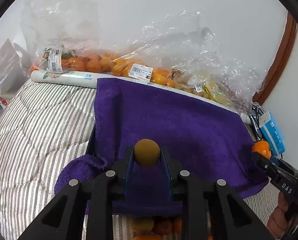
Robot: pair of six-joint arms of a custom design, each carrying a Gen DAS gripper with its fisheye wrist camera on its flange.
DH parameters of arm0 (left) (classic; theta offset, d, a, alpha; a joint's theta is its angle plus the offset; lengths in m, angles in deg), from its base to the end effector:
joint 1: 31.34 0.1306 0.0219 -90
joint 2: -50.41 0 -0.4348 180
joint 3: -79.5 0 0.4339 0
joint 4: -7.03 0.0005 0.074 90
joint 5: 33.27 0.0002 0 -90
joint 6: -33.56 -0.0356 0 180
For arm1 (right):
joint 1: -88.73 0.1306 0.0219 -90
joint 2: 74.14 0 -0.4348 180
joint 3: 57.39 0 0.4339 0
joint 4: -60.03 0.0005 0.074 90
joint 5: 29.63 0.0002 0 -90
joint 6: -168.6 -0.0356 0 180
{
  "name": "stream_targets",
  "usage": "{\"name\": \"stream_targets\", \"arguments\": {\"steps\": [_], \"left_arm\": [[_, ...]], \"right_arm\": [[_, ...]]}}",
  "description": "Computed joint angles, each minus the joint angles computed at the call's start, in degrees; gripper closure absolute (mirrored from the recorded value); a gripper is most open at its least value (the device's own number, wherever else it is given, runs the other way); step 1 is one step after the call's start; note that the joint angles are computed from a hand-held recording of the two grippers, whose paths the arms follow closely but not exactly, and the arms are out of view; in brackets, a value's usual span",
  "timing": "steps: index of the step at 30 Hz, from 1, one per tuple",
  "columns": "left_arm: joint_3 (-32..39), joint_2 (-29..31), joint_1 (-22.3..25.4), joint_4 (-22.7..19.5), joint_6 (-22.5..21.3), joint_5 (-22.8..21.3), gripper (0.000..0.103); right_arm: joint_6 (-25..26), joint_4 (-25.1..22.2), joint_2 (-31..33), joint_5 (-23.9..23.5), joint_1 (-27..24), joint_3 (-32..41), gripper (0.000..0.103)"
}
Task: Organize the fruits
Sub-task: 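Lift both held fruits up and carry them over the purple towel, then lower the tangerine onto the towel with the right tool while the left tool holds its fruit above it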
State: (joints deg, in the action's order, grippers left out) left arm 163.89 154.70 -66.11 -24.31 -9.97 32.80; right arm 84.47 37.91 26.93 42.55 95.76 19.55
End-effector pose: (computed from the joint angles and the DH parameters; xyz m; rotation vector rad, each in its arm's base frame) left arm 0.5039 -0.3329 0.3211 -0.4162 2.3333 -0.1611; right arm 0.5702 0.0808 0.3019 -0.4120 2.3244 0.3789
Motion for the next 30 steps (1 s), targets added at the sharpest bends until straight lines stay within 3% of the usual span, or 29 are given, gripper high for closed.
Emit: {"name": "stream_targets", "arguments": {"steps": [30], "left_arm": [[2.1,2.2,-0.1,-4.3,0.7,0.4,0.078]], "right_arm": [[2.4,-2.6,1.2,2.2,1.5,0.7,0.059]]}}
